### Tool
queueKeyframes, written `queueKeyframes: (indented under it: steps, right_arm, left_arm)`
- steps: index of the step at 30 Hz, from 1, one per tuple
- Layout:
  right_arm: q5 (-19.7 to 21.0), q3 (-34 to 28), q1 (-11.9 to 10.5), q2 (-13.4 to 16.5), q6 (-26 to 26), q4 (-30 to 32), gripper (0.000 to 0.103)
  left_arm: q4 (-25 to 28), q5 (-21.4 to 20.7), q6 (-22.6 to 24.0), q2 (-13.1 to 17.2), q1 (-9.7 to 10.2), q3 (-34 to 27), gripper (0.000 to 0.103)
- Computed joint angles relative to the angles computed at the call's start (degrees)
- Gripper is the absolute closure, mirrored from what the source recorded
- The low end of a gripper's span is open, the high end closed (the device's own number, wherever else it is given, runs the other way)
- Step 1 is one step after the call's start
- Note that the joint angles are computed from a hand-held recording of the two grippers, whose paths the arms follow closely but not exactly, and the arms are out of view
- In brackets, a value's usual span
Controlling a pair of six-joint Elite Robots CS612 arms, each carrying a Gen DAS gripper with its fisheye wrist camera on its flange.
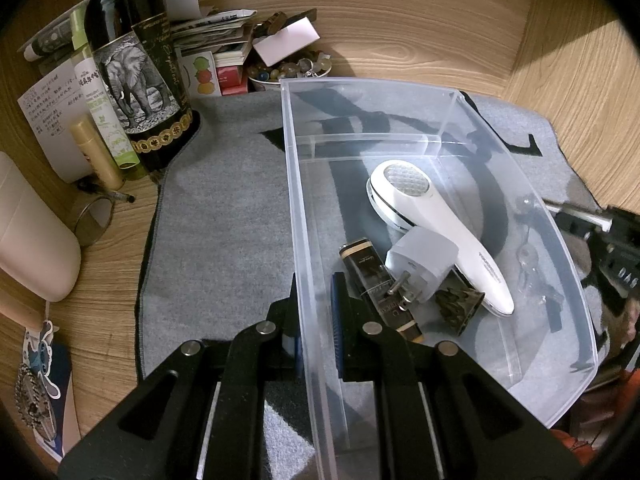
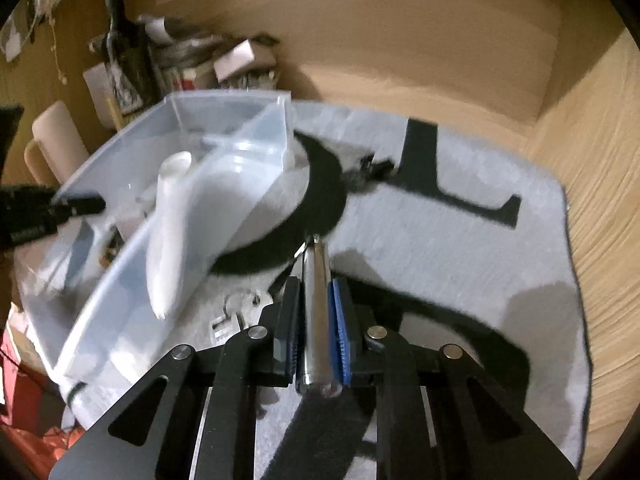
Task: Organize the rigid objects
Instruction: 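Grasp the silver metal cylinder on the mat with the right gripper, then carry the silver cylinder into the box and open the right gripper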
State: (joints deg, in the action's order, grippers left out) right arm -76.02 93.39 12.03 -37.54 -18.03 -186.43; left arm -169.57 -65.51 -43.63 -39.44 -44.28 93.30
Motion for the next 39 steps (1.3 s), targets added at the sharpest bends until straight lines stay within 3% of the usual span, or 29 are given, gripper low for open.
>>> queueKeyframes:
  steps: [14, 24, 30, 39]
  right_arm:
    - [3.4, 0.2, 0.4, -1.5, 1.5, -8.0, 0.089]
    - [9.8, 0.0, 1.6, -2.8, 0.8, -12.7, 0.089]
    - [10.5, -1.7, 3.5, -1.8, -3.2, -9.2, 0.089]
    - [7.0, -7.9, 6.2, 1.6, -8.2, 3.9, 0.089]
  left_arm:
    - [0.1, 0.1, 0.0, 0.0, -0.02, 0.0, 0.092]
    - [0.0, 0.1, -0.1, 0.0, -0.02, 0.0, 0.092]
    - [0.0, 0.0, 0.0, 0.0, -0.02, -0.1, 0.092]
    - [0.0, 0.0, 0.0, 0.1, -0.02, -0.2, 0.092]
